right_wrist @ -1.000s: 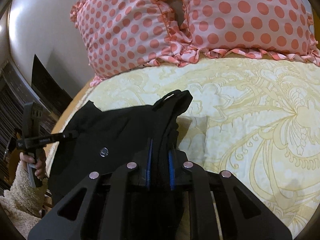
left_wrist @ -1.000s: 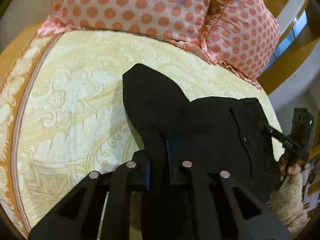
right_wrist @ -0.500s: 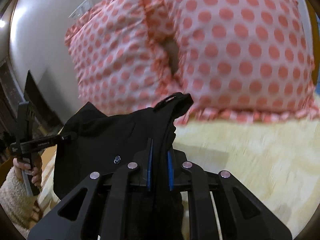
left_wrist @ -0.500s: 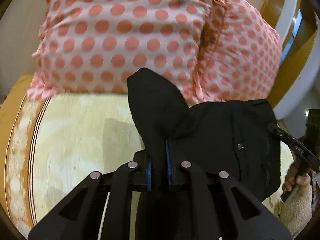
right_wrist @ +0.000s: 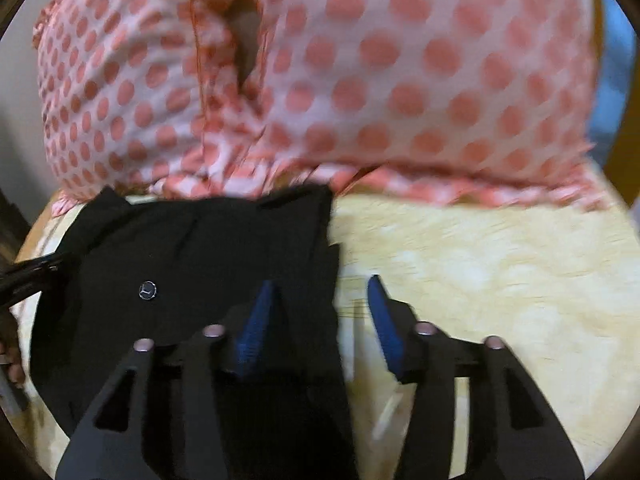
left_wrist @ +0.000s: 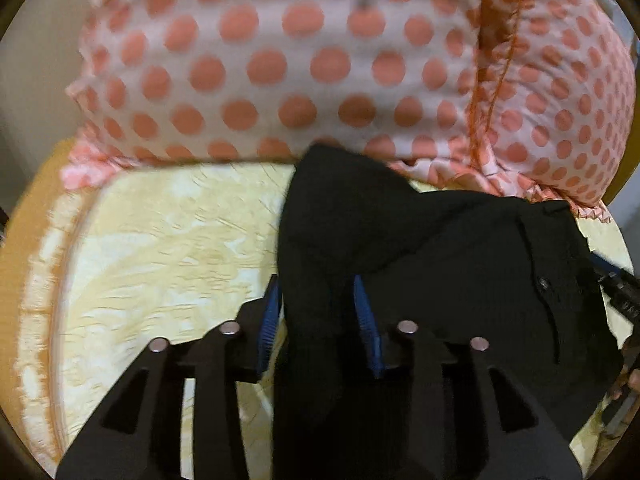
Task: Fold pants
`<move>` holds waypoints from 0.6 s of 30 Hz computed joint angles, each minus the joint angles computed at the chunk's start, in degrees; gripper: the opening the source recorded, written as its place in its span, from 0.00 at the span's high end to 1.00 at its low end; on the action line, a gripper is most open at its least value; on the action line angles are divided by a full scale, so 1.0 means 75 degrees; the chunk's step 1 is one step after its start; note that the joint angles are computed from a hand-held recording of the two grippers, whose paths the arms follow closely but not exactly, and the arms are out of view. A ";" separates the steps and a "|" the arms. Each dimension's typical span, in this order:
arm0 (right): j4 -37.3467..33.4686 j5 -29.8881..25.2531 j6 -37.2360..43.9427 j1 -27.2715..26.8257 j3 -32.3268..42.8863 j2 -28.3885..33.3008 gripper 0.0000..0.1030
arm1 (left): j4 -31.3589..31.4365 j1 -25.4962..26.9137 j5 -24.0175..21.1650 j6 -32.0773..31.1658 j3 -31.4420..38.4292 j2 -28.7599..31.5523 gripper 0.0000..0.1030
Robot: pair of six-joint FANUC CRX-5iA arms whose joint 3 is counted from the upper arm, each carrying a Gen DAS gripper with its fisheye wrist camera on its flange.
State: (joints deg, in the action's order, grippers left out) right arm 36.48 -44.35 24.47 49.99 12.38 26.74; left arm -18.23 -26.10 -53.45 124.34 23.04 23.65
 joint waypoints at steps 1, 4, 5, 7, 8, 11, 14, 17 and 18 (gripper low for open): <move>0.0626 0.0301 -0.0577 0.0071 -0.0556 -0.0330 0.40 | -0.0286 -0.0149 0.0170 0.0161 -0.0243 -0.0262 0.48; 0.1566 0.1178 -0.1328 0.0309 -0.1696 -0.1127 0.35 | -0.0374 -0.0464 0.1073 0.0469 -0.1319 -0.1166 0.18; 0.1570 0.1265 -0.1201 0.0435 -0.1835 -0.1246 0.34 | -0.0158 -0.0507 0.1352 0.0392 -0.1640 -0.1386 0.18; 0.1464 0.1092 -0.0731 0.0759 -0.1893 -0.1284 0.34 | 0.0574 -0.0582 0.1905 -0.0048 -0.2276 -0.1715 0.17; 0.1270 0.0891 -0.0316 0.0936 -0.1791 -0.1205 0.34 | 0.0761 -0.0641 0.2000 -0.0162 -0.2399 -0.1734 0.16; 0.0748 0.0094 0.0585 0.1213 -0.1159 -0.0707 0.33 | 0.1145 -0.0758 0.1812 -0.0563 -0.2336 -0.1477 0.14; -0.0148 -0.0531 0.1167 0.1256 -0.0578 -0.0290 0.29 | 0.1145 -0.0835 0.1316 -0.0628 -0.2077 -0.1065 0.11; 0.0033 -0.0526 0.0727 0.1255 -0.0624 -0.0248 0.24 | 0.1054 -0.0868 0.1361 -0.0679 -0.2002 -0.0919 0.02; 0.0088 -0.0611 0.0684 0.1255 -0.0598 -0.0225 0.18 | 0.1040 -0.0876 0.1343 -0.0621 -0.1984 -0.0904 0.02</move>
